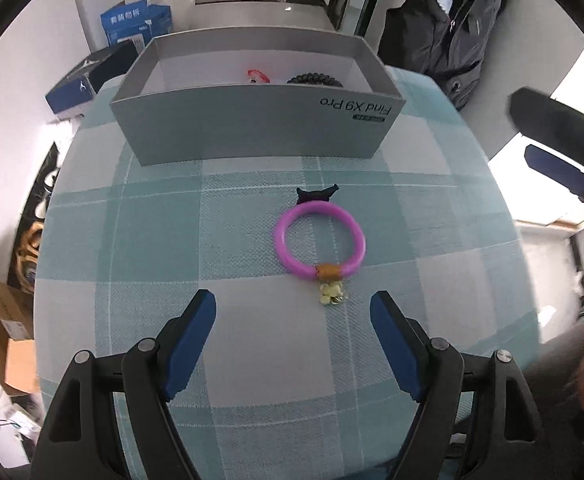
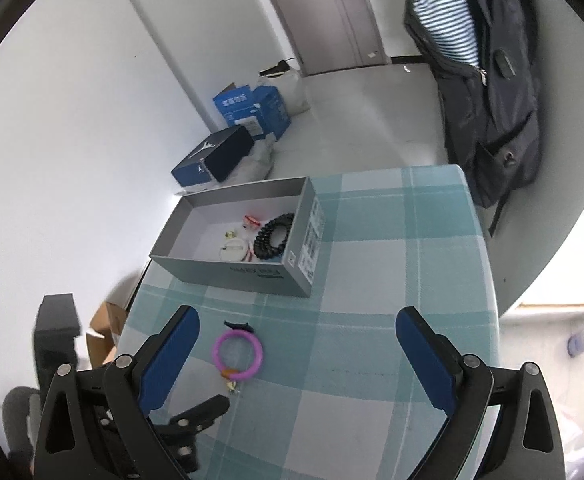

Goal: Organize jewelry
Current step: 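Move back and grasp the small yellow flower charm with the left gripper, then grasp the pink ring with the right gripper while the left gripper holds the charm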

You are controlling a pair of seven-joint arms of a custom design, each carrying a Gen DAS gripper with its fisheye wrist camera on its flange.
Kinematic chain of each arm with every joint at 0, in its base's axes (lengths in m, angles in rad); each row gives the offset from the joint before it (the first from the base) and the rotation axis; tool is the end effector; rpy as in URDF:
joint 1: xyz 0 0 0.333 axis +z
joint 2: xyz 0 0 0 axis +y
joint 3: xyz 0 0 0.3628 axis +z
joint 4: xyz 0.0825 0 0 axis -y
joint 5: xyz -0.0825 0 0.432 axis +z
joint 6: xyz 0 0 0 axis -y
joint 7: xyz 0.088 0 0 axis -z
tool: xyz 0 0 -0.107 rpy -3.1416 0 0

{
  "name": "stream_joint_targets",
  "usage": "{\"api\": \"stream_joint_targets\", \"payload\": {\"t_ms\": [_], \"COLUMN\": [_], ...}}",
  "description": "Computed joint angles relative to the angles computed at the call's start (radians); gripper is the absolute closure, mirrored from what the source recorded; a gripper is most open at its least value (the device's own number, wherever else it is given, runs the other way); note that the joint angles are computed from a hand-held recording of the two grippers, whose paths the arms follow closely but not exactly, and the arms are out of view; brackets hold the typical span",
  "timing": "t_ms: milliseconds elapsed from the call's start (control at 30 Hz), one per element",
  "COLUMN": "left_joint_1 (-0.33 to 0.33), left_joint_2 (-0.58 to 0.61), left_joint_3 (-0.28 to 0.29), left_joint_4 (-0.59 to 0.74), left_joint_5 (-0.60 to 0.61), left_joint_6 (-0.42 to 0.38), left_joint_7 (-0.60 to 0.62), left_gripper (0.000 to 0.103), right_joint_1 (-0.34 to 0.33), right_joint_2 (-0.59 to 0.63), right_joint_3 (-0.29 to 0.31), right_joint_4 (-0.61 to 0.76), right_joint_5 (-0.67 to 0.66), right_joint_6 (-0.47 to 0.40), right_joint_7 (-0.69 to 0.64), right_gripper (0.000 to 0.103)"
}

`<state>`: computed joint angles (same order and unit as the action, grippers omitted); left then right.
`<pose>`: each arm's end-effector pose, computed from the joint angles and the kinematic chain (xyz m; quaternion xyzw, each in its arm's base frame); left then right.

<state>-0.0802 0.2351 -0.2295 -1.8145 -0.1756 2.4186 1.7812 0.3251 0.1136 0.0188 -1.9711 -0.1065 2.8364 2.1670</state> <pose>0.6758 -0.2046 0.4768 -0.5430 0.8137 -0.2002 0.0537 0.6357 0.2330 0.5253 -0.6013 0.7092 -0.1446 0.3384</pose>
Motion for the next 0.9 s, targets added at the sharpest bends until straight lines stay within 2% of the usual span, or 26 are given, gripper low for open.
{"api": "stream_joint_targets", "payload": {"t_ms": [133,267,300,367,433,567,667,733,900], "left_joint_1": [0.003,-0.016,-0.018,-0.038,-0.048,-0.037,-0.04,-0.039,-0.019], "left_joint_2": [0.033,0.034,0.026,0.021,0.012,-0.005,-0.013,-0.021,-0.018], "left_joint_3": [-0.007,0.002,0.0,0.012,0.015,-0.001,-0.005,-0.007,-0.02], "left_joint_4": [0.041,0.038,0.024,0.015,0.0,-0.03,-0.043,-0.055,-0.044], "left_joint_5": [-0.028,0.03,0.038,0.107,0.16,0.152,0.152,0.148,0.048], "left_joint_6": [-0.047,-0.021,-0.01,0.006,0.027,0.061,0.072,0.078,0.046], "left_joint_7": [-0.01,-0.046,-0.049,-0.081,-0.09,-0.03,-0.003,0.019,0.087], "left_gripper": [0.027,0.029,0.032,0.047,0.057,0.079,0.09,0.091,0.092], "right_joint_1": [0.003,-0.006,-0.009,-0.014,-0.019,-0.029,-0.035,-0.036,-0.037], "right_joint_2": [-0.024,-0.042,-0.046,-0.053,-0.06,-0.069,-0.069,-0.07,-0.072], "right_joint_3": [-0.004,0.003,0.005,0.008,0.009,0.014,0.019,0.02,0.022], "right_joint_4": [-0.032,-0.058,-0.063,-0.072,-0.079,-0.088,-0.089,-0.091,-0.092], "right_joint_5": [-0.027,-0.023,-0.026,-0.032,-0.041,-0.05,-0.034,-0.043,-0.046], "right_joint_6": [0.003,-0.001,-0.001,0.003,0.006,0.008,0.011,0.011,0.008], "right_joint_7": [0.047,0.076,0.082,0.092,0.102,0.128,0.12,0.123,0.125], "right_gripper": [0.003,0.003,0.003,0.003,0.003,0.003,0.003,0.003,0.003]}}
